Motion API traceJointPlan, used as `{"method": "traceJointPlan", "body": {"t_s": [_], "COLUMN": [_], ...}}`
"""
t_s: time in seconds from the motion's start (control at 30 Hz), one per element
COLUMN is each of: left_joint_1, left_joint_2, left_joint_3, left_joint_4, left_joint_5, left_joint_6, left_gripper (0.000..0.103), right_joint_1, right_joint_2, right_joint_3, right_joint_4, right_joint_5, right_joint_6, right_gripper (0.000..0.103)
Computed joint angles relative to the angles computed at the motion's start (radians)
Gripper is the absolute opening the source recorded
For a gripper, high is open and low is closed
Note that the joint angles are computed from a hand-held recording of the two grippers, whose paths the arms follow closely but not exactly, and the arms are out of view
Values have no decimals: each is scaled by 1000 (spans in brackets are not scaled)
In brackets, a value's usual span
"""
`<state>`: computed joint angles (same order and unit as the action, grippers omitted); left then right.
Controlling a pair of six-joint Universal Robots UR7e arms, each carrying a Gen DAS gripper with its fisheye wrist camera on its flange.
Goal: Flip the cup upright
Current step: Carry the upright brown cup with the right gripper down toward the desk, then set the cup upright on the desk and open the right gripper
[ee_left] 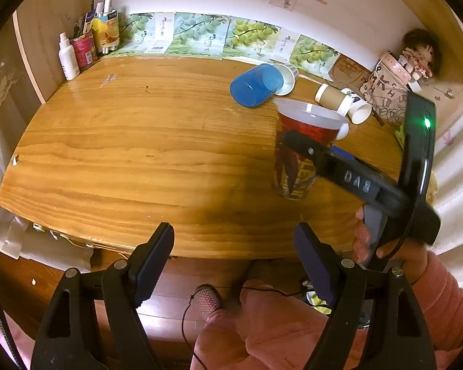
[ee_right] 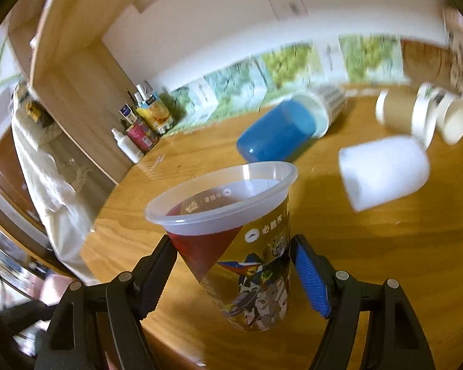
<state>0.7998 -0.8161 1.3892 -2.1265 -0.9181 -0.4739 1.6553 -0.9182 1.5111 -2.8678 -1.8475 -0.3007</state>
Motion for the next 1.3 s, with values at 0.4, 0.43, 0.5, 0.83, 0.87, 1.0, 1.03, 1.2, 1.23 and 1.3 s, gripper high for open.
{"method": "traceJointPlan", "body": {"t_s": [0.4,0.43,0.5,0.83,0.87,1.0,1.03,1.2,1.23,1.3], "left_joint_1": [3,4,4,4,4,3,3,4,4,2], "left_joint_2": [-24,-25,-29,-44,-46,-51,-52,-49,-48,-44], "left_joint_3": [42,43,48,73,76,84,86,86,84,82], "left_joint_4": [-21,-16,-15,-33,-37,-47,-50,-74,-80,-91], "left_joint_5": [1,1,-1,-16,-17,-24,-26,-43,-47,-50], "left_joint_6": [-29,-34,-41,-44,-42,-28,-25,9,19,37], "left_gripper": [83,83,83,83,83,83,83,83,83,83], "right_joint_1": [-8,-9,-10,-4,-5,-1,0,10,11,17], "right_joint_2": [-4,-3,-2,-13,-16,-28,-30,-35,-36,-39], "right_joint_3": [132,134,139,169,172,188,192,205,205,213], "right_joint_4": [-322,-326,-331,-349,-346,-334,-334,-319,-313,-322], "right_joint_5": [-4,-6,-7,-25,-27,-43,-46,-79,-83,-95], "right_joint_6": [-161,-166,-171,-187,-185,-178,-179,-186,-187,-197], "right_gripper": [76,76,76,76,76,76,76,76,76,77]}}
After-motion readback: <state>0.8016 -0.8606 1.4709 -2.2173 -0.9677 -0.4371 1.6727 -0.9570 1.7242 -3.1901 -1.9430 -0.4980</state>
